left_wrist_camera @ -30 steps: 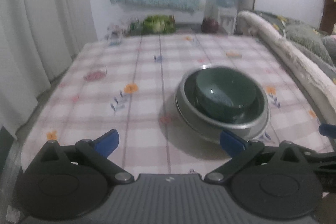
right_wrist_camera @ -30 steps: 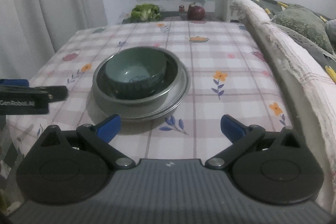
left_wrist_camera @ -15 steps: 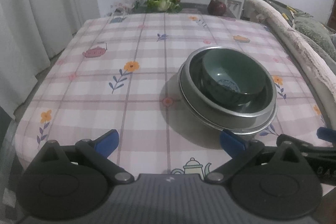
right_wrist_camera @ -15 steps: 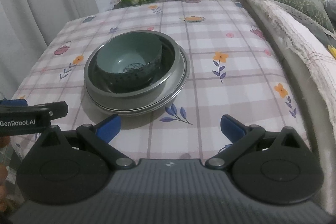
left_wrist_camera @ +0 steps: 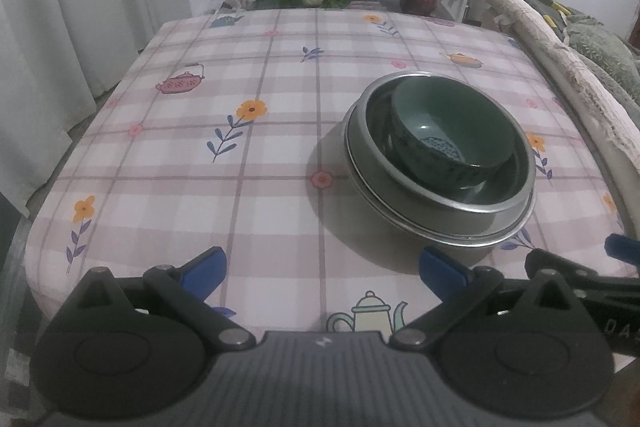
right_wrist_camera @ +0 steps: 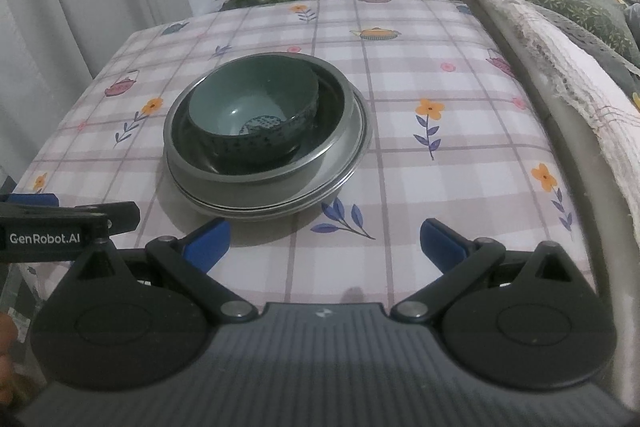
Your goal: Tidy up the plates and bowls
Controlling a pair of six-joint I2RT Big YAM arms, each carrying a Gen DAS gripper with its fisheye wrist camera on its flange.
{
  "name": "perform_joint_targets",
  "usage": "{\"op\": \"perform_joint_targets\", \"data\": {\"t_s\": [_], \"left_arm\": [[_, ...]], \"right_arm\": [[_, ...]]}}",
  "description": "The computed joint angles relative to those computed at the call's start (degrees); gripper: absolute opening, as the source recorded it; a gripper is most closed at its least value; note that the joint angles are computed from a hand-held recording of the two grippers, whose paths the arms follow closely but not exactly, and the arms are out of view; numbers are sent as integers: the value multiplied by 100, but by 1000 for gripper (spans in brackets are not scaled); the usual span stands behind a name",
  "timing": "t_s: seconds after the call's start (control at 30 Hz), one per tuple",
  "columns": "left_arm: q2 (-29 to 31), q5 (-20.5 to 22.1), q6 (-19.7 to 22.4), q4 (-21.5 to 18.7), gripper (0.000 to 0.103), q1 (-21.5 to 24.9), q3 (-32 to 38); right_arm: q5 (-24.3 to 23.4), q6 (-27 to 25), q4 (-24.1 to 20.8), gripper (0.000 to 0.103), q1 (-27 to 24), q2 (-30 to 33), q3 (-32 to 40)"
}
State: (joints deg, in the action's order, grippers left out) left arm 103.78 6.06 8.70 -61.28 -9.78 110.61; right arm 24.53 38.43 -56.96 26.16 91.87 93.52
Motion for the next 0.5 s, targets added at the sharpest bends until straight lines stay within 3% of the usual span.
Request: {"op": "perform_joint_targets", "data": {"t_s": [0.5], "left_arm": [[82,29,-6,-173,103,9,122]], "right_arm": [[-31,-35,-57,102,-5,97,130]]}}
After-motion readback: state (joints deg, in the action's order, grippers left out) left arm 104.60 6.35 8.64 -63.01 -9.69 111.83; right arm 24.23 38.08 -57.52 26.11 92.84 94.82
